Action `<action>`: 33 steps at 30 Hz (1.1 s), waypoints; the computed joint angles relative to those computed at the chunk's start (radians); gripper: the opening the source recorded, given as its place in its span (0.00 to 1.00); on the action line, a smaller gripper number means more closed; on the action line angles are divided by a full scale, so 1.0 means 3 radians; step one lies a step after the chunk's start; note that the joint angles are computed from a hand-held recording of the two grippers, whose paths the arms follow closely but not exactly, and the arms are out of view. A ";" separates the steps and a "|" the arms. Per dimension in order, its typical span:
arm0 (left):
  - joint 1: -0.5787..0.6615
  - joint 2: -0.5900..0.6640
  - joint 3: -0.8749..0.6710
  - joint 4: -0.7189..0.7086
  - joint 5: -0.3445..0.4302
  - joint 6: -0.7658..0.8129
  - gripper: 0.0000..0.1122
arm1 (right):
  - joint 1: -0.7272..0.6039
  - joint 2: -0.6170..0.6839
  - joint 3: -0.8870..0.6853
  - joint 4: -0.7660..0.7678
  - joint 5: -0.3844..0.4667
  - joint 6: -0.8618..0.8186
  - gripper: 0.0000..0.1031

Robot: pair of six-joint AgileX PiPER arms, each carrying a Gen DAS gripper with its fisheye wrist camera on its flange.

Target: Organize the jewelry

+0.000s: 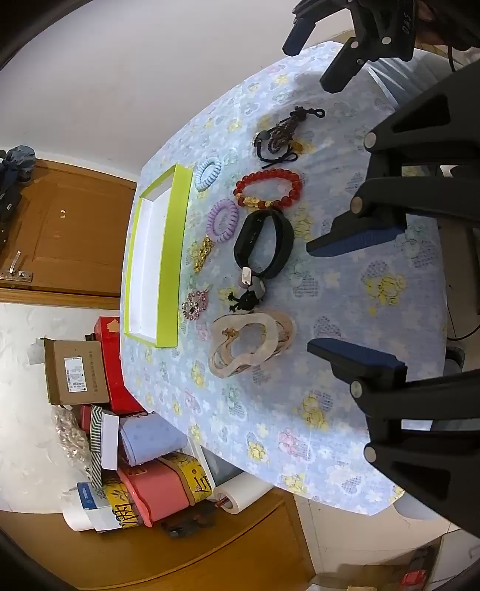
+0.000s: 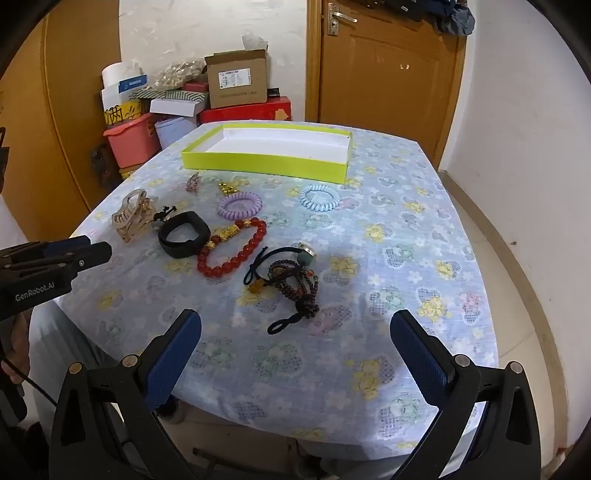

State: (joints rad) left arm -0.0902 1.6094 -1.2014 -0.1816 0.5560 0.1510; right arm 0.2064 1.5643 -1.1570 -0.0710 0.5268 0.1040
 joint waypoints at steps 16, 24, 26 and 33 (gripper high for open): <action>-0.0005 -0.0057 0.0058 -0.0049 -0.0018 0.0104 0.43 | 0.0040 0.0025 -0.0029 0.0017 0.0023 0.0034 0.99; 0.0021 -0.0033 0.0032 -0.0149 0.0018 0.0133 0.43 | 0.0021 0.0004 0.0006 0.0078 0.0003 -0.0046 0.99; 0.0054 -0.0026 0.0036 -0.0241 0.0035 0.0201 0.43 | 0.0030 0.0005 0.0003 0.0070 0.0009 -0.0033 0.99; 0.0068 -0.0025 0.0066 -0.0257 0.0005 0.0198 0.43 | 0.0030 0.0019 -0.0002 0.0070 0.0005 -0.0039 0.99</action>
State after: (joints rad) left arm -0.0697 1.6020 -1.1818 -0.2586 0.5575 0.2104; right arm 0.2155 1.5701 -1.1577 -0.0499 0.5283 0.0922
